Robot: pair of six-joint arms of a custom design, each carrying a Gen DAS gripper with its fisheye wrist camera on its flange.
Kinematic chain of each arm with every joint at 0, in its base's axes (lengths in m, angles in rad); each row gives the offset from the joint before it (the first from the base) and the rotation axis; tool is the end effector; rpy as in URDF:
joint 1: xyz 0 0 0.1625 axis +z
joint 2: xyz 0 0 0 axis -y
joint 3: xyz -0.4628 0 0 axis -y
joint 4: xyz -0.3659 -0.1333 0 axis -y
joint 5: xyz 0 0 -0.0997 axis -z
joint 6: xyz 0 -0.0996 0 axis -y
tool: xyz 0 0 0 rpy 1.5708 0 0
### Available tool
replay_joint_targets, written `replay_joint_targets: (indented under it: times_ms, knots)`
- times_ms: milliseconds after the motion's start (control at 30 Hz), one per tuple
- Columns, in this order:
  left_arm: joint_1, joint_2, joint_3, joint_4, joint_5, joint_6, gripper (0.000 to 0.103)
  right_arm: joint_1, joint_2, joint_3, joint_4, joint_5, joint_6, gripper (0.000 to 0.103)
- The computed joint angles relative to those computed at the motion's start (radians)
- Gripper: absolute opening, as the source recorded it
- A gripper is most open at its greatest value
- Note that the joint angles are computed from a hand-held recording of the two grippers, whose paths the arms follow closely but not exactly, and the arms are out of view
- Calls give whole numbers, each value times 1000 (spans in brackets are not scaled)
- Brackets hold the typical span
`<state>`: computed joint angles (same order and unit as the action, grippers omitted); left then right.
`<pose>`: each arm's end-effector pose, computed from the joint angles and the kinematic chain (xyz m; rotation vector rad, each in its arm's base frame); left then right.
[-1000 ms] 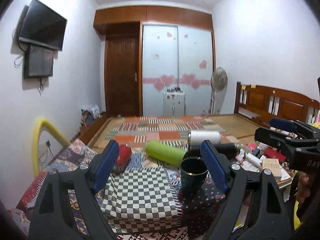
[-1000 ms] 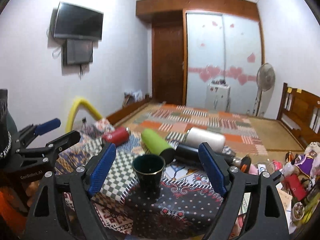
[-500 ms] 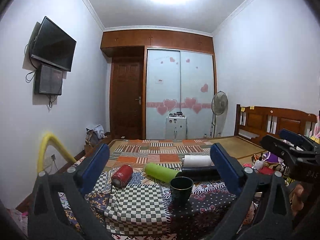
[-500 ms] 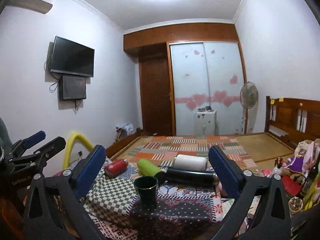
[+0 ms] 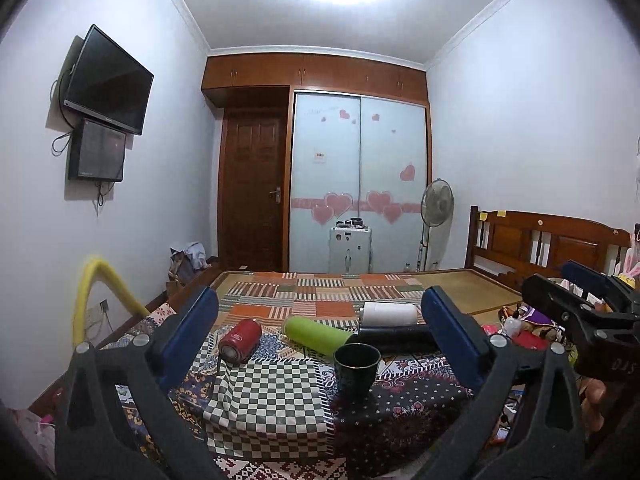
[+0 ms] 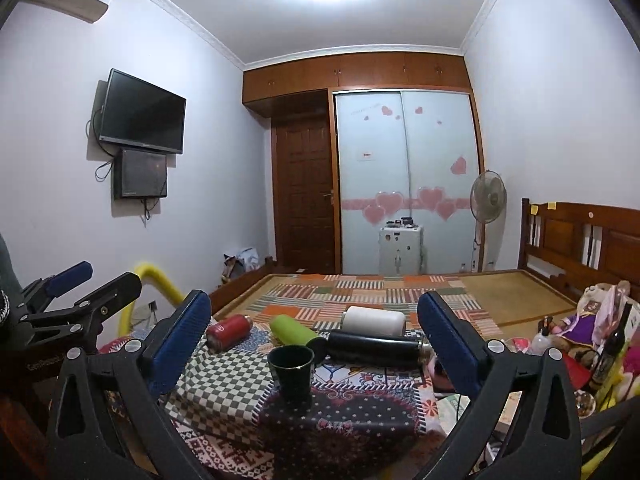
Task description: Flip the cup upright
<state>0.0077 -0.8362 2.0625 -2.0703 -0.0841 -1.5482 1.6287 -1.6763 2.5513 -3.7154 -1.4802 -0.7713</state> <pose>-0.5009 -0.2364 0.0890 0.6616 1.8484 -1.6927 0.1600 -0.3014 0.4077 0.9890 -2.0580 1.6111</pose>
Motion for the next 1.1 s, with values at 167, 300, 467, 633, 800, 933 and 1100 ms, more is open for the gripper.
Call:
replay_joint_targets:
  times_ms: [167, 300, 467, 633, 800, 933, 1100]
  knots:
    - [1, 10, 8, -61, -4, 45, 103, 1, 0, 0, -3, -9, 3, 103]
    - [6, 18, 14, -115, -7, 81, 103, 3, 7, 0, -16, -20, 2, 103]
    - [10, 23, 19, -159, -9, 114, 103, 4, 10, -3, -13, -33, 6, 103]
    - [16, 30, 23, -201, -15, 150, 103, 2, 0, -7, 9, -34, 9, 103]
    - [21, 31, 23, -212, -19, 155, 103, 11, 4, -9, 7, -42, 9, 103]
    - [22, 28, 20, -185, -18, 133, 103, 12, 4, -10, 5, -43, 8, 103]
    - [21, 26, 17, -160, -16, 117, 103, 12, 4, -10, 5, -43, 7, 103]
